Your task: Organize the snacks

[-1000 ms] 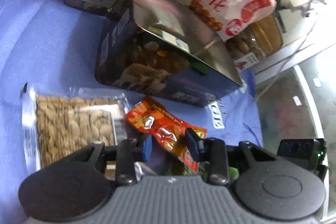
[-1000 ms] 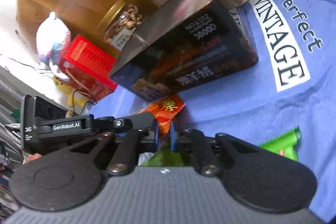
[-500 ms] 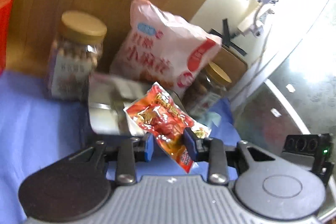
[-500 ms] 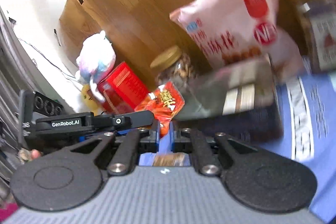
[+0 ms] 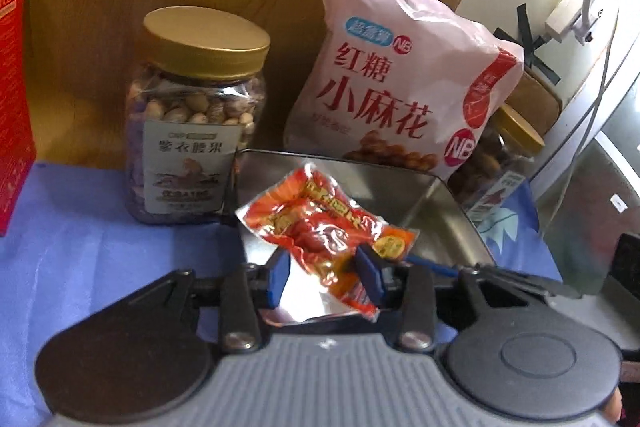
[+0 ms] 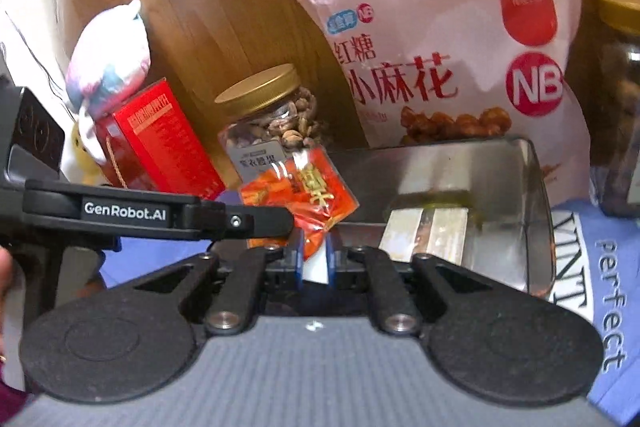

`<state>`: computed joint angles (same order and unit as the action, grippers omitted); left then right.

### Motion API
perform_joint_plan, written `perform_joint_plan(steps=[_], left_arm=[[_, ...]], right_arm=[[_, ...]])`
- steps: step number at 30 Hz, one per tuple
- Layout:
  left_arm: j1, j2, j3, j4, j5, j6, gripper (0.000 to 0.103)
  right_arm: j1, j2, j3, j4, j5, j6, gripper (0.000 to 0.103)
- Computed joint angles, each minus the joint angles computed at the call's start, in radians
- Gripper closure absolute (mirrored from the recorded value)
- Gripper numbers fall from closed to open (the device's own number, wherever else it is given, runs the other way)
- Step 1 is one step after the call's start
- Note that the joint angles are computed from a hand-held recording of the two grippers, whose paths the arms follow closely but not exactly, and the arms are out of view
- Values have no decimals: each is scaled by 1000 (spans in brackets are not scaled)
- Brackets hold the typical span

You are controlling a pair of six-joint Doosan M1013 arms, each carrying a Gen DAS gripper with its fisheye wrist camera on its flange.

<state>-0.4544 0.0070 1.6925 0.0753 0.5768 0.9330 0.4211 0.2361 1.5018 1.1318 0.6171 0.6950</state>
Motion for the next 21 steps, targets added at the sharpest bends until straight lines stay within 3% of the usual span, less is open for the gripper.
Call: perform_joint_plan(steps=[2, 4, 8, 10, 14, 17, 21], left_arm=[[-5, -13, 9, 33, 5, -29, 65], [-5, -39, 32, 29, -12, -19, 63], [-21, -88, 71, 85, -26, -62, 60], [-27, -112, 96, 108, -22, -89, 58], [-20, -142, 150, 108, 17, -126, 48], [12, -157, 193, 17, 34, -125, 48], [53, -191, 261, -99, -41, -108, 42]], right_arm=[[8, -11, 14, -10, -50, -16, 79], [7, -33, 42, 31, -88, -64, 79], [-11, -80, 105, 163, -81, -149, 79], [-22, -91, 124, 172, -31, -138, 79], [-30, -63, 98, 57, 141, 19, 77], [-10, -34, 68, -55, 175, 108, 62], [9, 10, 21, -112, 208, 197, 60]])
